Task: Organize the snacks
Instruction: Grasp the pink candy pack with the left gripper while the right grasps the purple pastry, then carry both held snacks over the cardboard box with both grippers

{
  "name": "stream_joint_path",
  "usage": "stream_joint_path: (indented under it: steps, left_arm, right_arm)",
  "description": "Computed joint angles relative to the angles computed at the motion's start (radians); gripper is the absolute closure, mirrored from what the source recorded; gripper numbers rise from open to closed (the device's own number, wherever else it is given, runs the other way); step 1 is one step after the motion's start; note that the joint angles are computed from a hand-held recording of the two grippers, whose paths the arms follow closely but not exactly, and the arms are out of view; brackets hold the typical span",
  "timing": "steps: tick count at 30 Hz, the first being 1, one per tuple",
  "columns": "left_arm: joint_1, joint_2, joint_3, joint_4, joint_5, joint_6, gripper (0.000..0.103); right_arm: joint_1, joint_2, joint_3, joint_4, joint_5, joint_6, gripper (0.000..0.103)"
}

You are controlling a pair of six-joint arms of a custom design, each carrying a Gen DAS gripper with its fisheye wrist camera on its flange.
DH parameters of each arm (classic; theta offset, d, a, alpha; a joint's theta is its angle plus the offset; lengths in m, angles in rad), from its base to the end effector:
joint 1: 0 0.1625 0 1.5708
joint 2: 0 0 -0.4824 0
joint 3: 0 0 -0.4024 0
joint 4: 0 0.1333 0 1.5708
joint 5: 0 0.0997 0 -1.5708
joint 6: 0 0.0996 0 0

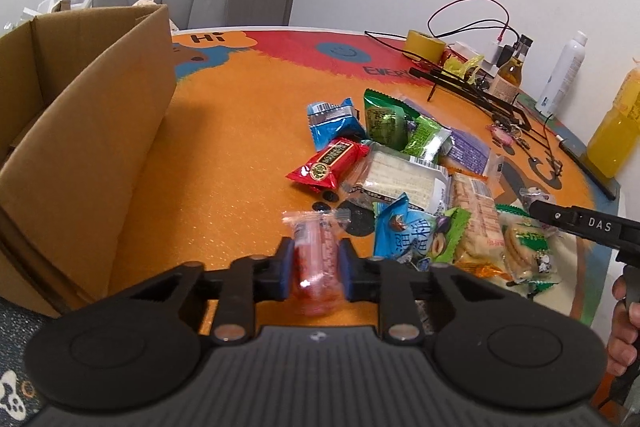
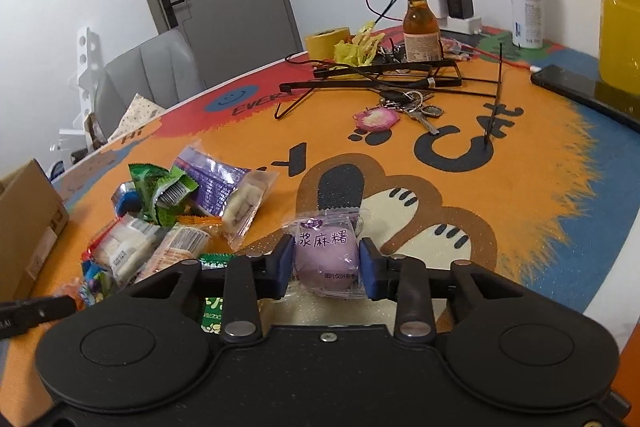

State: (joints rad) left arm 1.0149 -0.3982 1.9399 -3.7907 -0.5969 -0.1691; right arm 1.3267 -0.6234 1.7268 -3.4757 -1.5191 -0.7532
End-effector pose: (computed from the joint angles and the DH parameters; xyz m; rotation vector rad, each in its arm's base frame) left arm -0.1171 -0.5972 -0.0337 0.0196 2.2412 -1.1403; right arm -0.0382 -0.7261 0.0873 0.6879 -2.5299 1.0079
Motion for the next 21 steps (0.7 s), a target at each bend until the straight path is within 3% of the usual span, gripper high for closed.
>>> stream_joint_path:
  steps: [21]
  left_arm:
    - [-0.037, -0.087, 0.047, -0.072, 0.013, 0.083, 0.084]
  right_arm:
    - [0.063, -0.032, 0.033, -0.011, 0.032, 0.046, 0.072]
